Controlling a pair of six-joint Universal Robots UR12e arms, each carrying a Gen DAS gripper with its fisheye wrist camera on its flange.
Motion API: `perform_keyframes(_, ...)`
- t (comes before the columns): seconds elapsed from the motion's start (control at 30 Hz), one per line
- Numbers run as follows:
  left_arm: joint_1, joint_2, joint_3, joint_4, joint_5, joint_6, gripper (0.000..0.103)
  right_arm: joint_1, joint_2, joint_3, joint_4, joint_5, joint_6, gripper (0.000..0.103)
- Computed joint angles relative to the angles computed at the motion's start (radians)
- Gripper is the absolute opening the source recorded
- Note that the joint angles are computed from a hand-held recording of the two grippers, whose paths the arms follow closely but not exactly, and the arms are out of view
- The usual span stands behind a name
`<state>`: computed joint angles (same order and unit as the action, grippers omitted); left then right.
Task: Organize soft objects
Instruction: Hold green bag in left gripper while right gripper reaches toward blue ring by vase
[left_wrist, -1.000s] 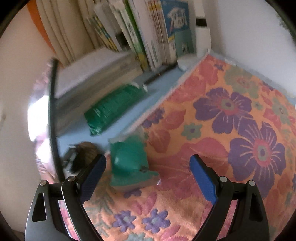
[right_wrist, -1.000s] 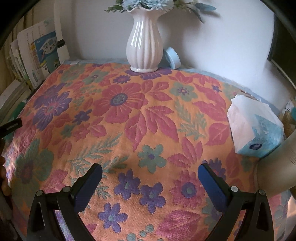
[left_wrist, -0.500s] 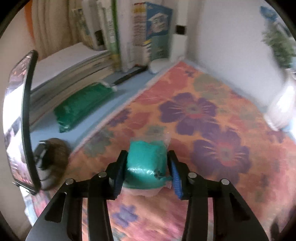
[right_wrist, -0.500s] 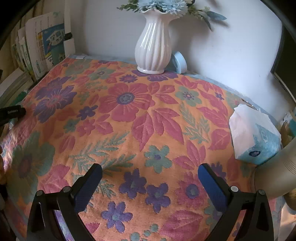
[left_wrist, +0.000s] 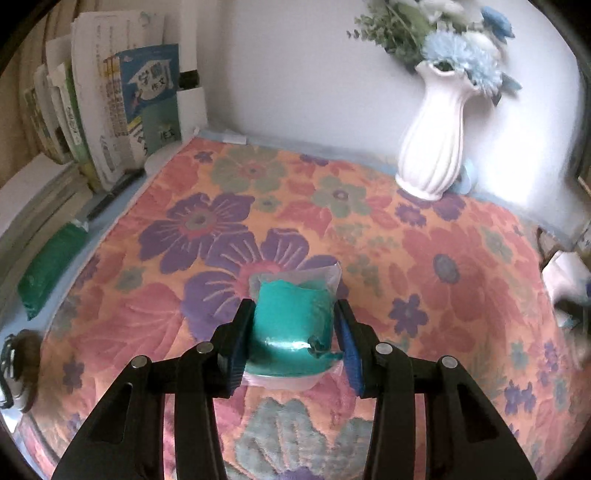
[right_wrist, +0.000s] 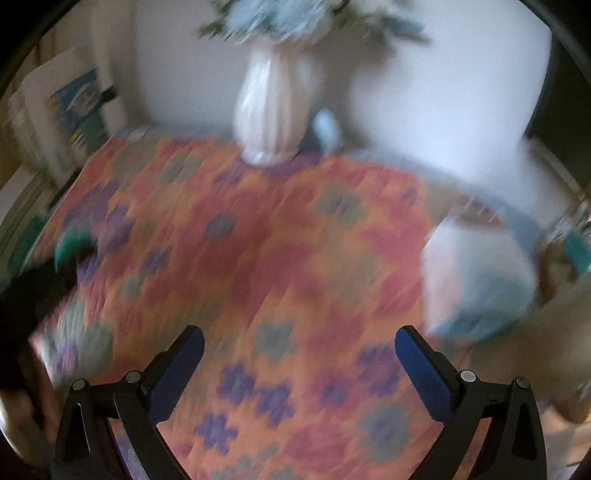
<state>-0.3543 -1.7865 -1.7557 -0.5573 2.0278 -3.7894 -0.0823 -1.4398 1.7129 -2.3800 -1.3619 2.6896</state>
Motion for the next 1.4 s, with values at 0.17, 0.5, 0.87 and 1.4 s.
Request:
perform_keyframes(0.17,0.006,-0.002,-0.004,0.013,-0.039,0.022,0.040,0.011,0.126,-0.130,-0.082,0.005,0.141,0.082)
perform_keyframes(0.5,0.007,-0.007,0.008,-0.012,-0.065,0.044,0.042,0.067,0.312,-0.309,-0.115,-0.015,0.072,0.063)
perform_keyframes(0.87,0.012,-0.009,0.011,-0.012,-0.081,0.061,0.042,0.069,0.346,-0.329,-0.147,-0.012,0.026,0.020)
perform_keyframes(1.4,0.042,0.034,-0.037,0.010,-0.242,0.073,0.072,-0.043,0.014,-0.053,0.189,0.233,0.015,0.029)
